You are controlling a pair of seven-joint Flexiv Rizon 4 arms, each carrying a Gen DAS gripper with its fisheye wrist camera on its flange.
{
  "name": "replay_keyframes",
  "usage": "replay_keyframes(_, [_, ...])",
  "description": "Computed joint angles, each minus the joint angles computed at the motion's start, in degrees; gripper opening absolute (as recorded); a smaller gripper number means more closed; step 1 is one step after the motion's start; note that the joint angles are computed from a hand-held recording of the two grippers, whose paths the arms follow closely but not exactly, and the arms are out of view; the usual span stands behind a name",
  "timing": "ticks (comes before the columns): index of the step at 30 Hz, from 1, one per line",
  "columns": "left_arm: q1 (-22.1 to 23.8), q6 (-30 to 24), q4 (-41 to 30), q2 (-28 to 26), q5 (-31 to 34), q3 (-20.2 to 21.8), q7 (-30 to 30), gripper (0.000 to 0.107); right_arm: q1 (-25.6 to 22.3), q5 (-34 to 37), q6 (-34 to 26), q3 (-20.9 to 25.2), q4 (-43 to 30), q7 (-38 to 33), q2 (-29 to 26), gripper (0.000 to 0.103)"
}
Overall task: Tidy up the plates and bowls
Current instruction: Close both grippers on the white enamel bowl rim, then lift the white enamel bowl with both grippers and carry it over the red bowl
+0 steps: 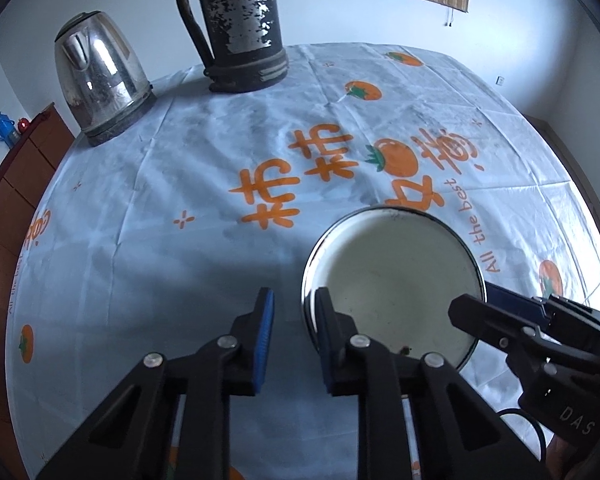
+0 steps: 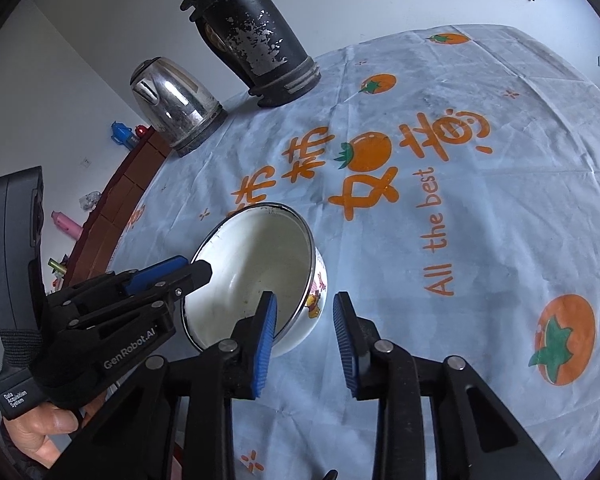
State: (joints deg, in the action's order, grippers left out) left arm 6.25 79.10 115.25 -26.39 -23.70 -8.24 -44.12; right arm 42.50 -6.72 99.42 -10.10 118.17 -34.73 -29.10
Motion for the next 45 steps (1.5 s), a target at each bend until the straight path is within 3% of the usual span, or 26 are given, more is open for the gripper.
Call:
replay_keyframes(6, [0.9,-2.6,-0.4,-0.4,-1.9,-1.1,1.4,0.013,-2.3,0.5,1.5,2.7,-0.4,-1.0,-0.4,0.021])
replay_keyframes(20, [2.1,2.5,2.3,0.8,-3.4,-3.9,5.3,0.007,1.3,2.2,1.3,-0.7,0.3,-1.2,-0.1,0.014])
replay_keyframes(30, [5.4,6.6,5.4,2.9,-6.7,-8.7,9.2,0.007,9.6,5.1,2.9,-8.7,2.8,-2.2,1.7,0.013])
replay_keyframes(41, [12.1,10.8,9.8,5.5,-12.1,-17.7,14.2,0.007,14.0,9.5,4.8,-11.6,4.5,-4.7,3.2,0.013])
replay_keyframes(45, [11.6,10.7,9.8,5.6,-11.5,-16.8,13.5,0.007,14.8,10.5,4.8,-12.0,4.4,-5.4,3.3,0.013])
